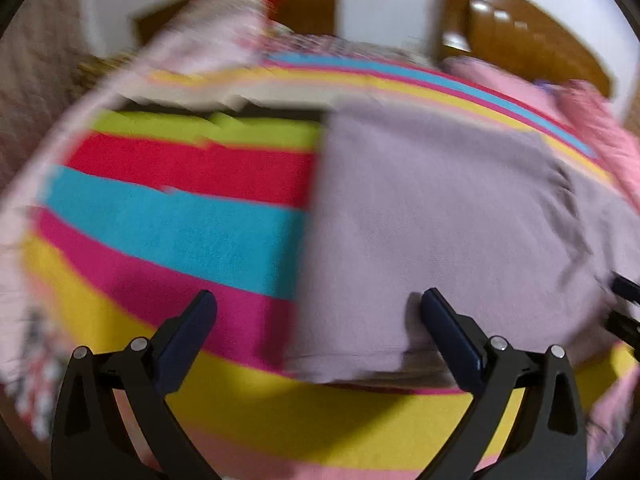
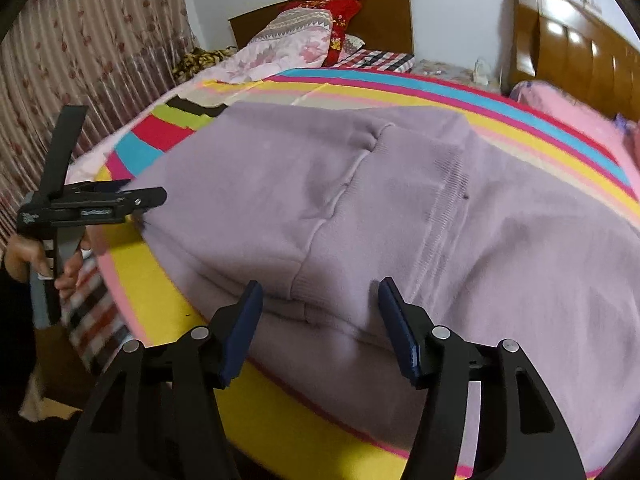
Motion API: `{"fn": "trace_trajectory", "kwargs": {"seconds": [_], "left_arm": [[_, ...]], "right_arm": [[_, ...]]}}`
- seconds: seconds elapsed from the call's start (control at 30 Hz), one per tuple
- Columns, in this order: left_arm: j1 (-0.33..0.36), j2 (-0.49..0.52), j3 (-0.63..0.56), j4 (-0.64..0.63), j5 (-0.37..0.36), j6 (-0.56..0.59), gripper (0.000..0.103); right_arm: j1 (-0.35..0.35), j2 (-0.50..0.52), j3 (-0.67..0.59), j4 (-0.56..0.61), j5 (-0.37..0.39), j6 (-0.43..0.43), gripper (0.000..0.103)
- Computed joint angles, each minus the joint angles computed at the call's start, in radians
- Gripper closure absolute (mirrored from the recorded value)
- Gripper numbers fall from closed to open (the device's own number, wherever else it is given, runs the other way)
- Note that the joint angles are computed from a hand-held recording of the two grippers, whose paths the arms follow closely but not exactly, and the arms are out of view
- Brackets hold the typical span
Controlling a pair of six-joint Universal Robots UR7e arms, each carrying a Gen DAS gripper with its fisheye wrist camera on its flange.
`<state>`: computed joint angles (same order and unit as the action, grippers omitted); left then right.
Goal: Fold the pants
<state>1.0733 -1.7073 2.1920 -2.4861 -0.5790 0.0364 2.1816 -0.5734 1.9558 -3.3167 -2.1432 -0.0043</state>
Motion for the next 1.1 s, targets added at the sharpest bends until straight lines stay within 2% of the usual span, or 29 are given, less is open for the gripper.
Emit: {"fn": "trace_trajectory", "kwargs": {"seconds": [0.03,0.07,0.1,0.13,0.17,0.2,0.23,0.33,0.37,0.43,0.5,0.57,0.6,0.67,0.7,0.77,0.9,0.97,1.1], "left_arm": [[-0.05,-0.004,0.024,-0.063,0.063,0.02,0.002],[-0.096,-0.01,0.032,-0.087,0.084,0.022,0.002],[-0.116,-0.012,0.027,-0.094,0.063,0.022,0.002],[-0.13,-0.008,0.015,-0.109,0.0,0.036,0.002],[-0.125,0.002,0.004,-0.133,-0.07,0.071,0.002],[-0.136,0.031,-0.003,-0.153,-0.109,0.107,0.002],[-0.144,0.07,-0.011,-0.156,-0.113,0.13,0.002],[-0.151,0.162,-0.014,-0.216,-0.094,0.189,0.002],[-0.144,0.19,-0.018,-0.231,-0.09,0.197,0.002],[-0.123,0.227,-0.028,-0.224,-0.091,0.186,0.002],[-0.102,0.261,-0.027,-0.244,-0.056,0.203,0.002],[-0.07,0.294,-0.037,-0.206,-0.023,0.192,0.002],[-0.054,0.296,-0.033,-0.21,-0.036,0.192,0.001],[-0.023,0.279,-0.022,-0.273,-0.108,0.205,0.001],[-0.014,0.274,-0.021,-0.281,-0.13,0.21,0.001],[-0.008,0.269,-0.022,-0.274,-0.14,0.208,0.001],[-0.007,0.271,-0.026,-0.272,-0.143,0.208,0.001],[-0.01,0.265,-0.025,-0.259,-0.15,0.195,0.001],[-0.001,0.262,-0.03,-0.258,-0.162,0.201,0.001]], "right_arm": [[0.002,-0.013,0.012,-0.012,0.004,0.009,0.044],[0.004,-0.032,0.037,-0.045,-0.008,0.011,0.044],[0.005,-0.047,0.056,-0.067,-0.022,0.016,0.043],[0.005,-0.061,0.077,-0.097,-0.036,0.023,0.043],[0.005,-0.075,0.102,-0.134,-0.052,0.038,0.041],[0.005,-0.093,0.139,-0.197,-0.085,0.068,0.032],[0.004,-0.11,0.178,-0.26,-0.118,0.107,0.029],[-0.003,-0.166,0.313,-0.429,-0.185,0.237,0.029],[-0.002,-0.192,0.382,-0.504,-0.209,0.302,0.029],[-0.001,-0.22,0.473,-0.607,-0.24,0.383,0.031],[-0.003,-0.246,0.572,-0.697,-0.265,0.484,0.032],[-0.036,-0.264,0.638,-0.747,-0.257,0.54,0.033],[-0.058,-0.268,0.655,-0.767,-0.237,0.552,0.035],[-0.138,-0.29,0.691,-0.802,-0.137,0.55,0.036],[-0.164,-0.303,0.694,-0.79,-0.111,0.552,0.036],[-0.213,-0.331,0.689,-0.766,-0.056,0.526,0.036],[-0.23,-0.37,0.658,-0.648,-0.069,0.552,0.037],[-0.231,-0.378,0.654,-0.632,-0.082,0.562,0.038],[-0.29,-0.343,0.67,-0.786,-0.016,0.541,0.038]]}}
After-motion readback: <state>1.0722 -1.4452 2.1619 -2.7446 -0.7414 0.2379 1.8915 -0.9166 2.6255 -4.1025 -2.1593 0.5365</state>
